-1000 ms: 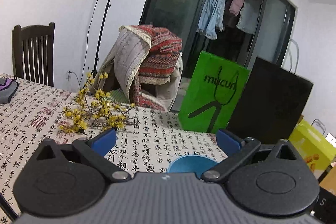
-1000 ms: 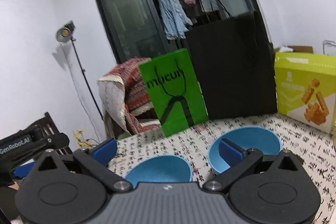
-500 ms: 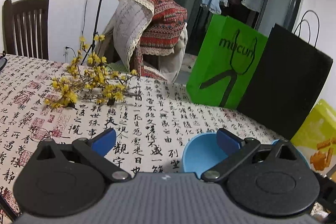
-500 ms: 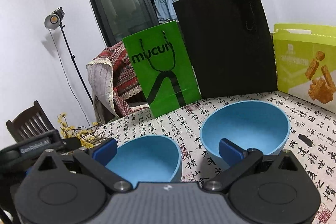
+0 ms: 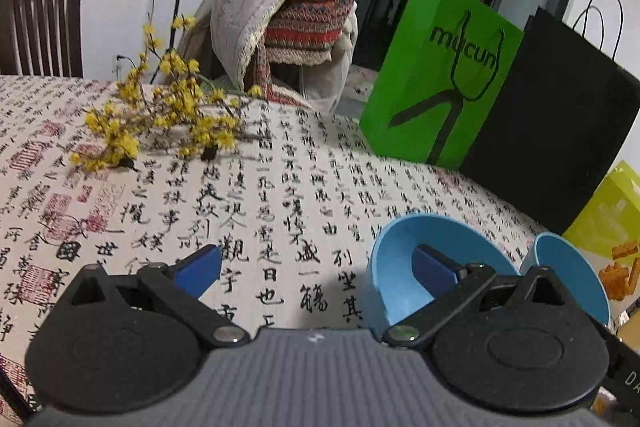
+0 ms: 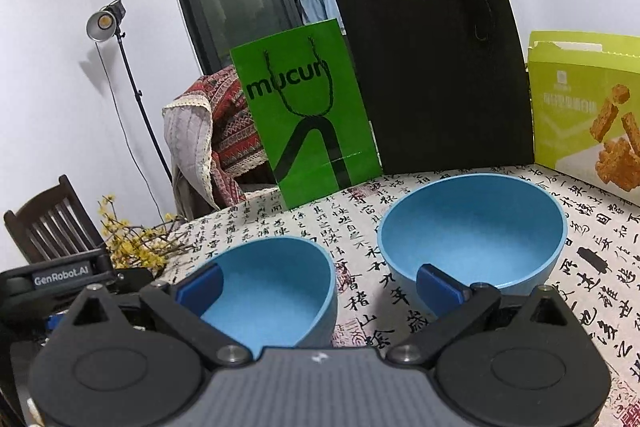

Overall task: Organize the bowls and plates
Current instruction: 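Bring both open grippers to the rim of the nearer blue bowl, then close the left gripper on the bowl rim while the right gripper closes on it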

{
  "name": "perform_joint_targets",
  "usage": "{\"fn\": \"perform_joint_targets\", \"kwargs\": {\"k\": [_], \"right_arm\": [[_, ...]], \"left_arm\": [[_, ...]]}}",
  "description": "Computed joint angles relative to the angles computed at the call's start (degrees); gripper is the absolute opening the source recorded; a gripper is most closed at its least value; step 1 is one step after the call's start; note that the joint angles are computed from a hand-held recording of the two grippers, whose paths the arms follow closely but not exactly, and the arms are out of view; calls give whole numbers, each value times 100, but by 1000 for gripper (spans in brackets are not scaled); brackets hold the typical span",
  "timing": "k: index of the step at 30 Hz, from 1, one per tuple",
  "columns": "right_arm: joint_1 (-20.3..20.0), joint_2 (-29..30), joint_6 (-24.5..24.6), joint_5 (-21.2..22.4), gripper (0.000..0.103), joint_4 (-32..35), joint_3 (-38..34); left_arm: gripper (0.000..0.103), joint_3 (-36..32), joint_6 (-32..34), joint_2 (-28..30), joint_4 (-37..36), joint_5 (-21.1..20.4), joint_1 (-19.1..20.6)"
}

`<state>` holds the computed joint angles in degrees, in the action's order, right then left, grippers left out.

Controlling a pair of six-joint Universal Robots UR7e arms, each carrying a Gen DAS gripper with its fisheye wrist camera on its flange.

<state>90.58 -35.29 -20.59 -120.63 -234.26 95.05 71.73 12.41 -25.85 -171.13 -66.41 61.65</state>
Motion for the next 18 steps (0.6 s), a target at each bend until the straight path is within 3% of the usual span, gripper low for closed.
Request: {"fn": "perform_joint_targets", "kwargs": {"k": [11,18], "right_arm": [[-13,60,-72,-117,94,176,-89],[-24,71,-71,-175,82,340,-130]], "left_arm": [[103,-165,234,111,384,71,43],[103,-103,378,119,299,43,33]]}}
